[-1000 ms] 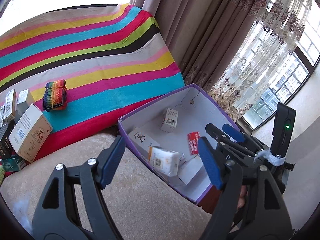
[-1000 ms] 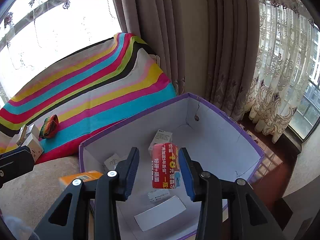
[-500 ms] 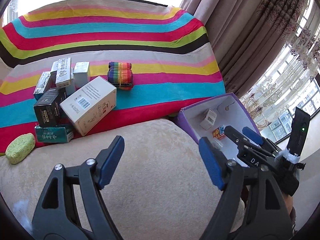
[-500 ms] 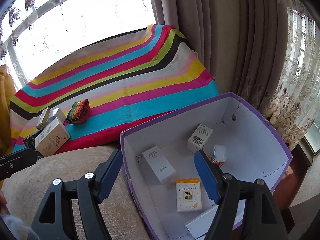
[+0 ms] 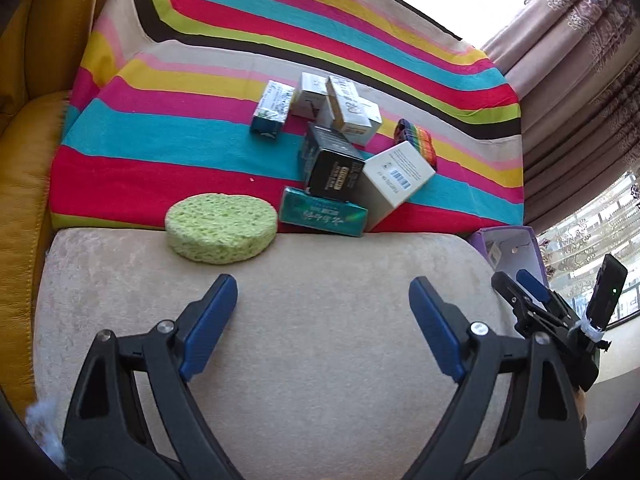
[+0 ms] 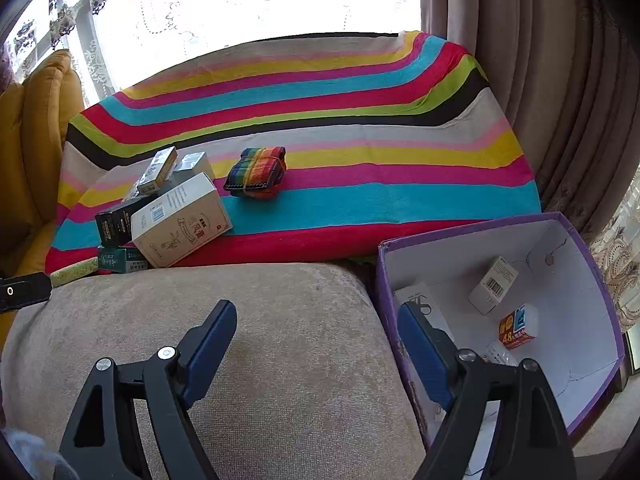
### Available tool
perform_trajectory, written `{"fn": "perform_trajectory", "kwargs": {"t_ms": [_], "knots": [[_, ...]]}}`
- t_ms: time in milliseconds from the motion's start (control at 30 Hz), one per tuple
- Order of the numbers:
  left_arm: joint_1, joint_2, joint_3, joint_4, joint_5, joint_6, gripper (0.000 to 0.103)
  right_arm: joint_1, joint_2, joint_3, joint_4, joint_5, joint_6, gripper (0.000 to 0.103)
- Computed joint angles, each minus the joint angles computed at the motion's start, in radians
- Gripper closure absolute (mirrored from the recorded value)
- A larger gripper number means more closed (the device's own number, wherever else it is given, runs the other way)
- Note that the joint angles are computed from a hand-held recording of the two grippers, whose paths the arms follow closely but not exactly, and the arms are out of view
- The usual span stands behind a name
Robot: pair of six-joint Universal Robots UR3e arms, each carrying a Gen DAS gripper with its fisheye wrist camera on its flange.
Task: Organize objects
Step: 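Grasp the green round sponge with the left tool, then grasp the beige barcode box with right tool while left tool holds the sponge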
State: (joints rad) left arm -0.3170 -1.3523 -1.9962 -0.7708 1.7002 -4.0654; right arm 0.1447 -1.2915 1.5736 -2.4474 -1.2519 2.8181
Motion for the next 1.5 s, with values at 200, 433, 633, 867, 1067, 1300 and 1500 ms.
{"fn": "perform_trajectory", "kwargs": {"t_ms": [200, 433, 633, 867, 1067, 1300, 1500], "knots": [[0.125, 0.094, -0.072, -0.098, -0.042, 0.085, 0.011, 0.045, 0.018, -0.027, 0.014, -0.017, -0.022, 0.018], [0.236, 0.030, -0.035, -0.163, -0.130, 0.258, 0.009, 0.090, 0.033, -0.077, 0.061, -0.010, -0.081, 0.013], [0.326, -0.001, -0.066, -0.133, -0.208, 0.324, 0.009, 0.122, 0.046, -0.097, 0.065, -0.009, -0.106, 0.010], [0.352, -0.052, -0.075, -0.088, -0.233, 0.346, 0.019, 0.159, 0.101, -0.189, 0.126, -0.012, -0.131, 0.005], [0.336, 0.019, -0.141, -0.032, -0.195, 0.290, 0.019, 0.198, 0.165, -0.286, 0.168, -0.024, -0.146, 0.004], [0.182, 0.125, -0.219, 0.142, -0.008, 0.108, 0.019, 0.231, 0.265, -0.449, 0.243, -0.021, -0.161, 0.004], [0.109, 0.031, -0.213, 0.294, 0.116, 0.071, 0.019, 0.250, 0.400, -0.689, 0.377, 0.002, -0.222, 0.004]]}}
